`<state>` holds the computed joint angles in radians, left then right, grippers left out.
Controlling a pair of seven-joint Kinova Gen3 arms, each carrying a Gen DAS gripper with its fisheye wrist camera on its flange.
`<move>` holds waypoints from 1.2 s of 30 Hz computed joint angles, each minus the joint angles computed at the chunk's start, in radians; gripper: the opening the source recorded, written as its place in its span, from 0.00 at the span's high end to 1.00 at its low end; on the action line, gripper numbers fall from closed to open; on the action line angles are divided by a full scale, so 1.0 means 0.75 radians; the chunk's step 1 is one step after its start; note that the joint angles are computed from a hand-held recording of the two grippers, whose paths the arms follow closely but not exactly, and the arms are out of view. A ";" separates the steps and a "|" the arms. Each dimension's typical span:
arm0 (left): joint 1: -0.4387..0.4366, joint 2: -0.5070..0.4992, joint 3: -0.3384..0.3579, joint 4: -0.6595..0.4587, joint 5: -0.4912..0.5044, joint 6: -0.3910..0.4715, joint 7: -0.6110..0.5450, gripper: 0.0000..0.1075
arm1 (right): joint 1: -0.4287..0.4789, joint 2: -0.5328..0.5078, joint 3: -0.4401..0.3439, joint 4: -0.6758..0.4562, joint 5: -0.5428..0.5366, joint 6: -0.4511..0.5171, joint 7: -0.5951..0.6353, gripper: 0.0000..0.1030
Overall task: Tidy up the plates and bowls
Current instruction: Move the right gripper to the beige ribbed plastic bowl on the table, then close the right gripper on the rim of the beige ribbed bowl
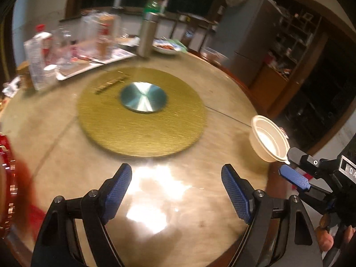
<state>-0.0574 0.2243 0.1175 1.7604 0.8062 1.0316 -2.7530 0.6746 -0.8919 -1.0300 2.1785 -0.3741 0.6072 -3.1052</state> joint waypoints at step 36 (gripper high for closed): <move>0.448 0.085 0.249 0.024 -0.143 -0.413 0.273 0.23 | -0.164 -0.159 0.506 0.270 0.161 0.338 -0.106 0.11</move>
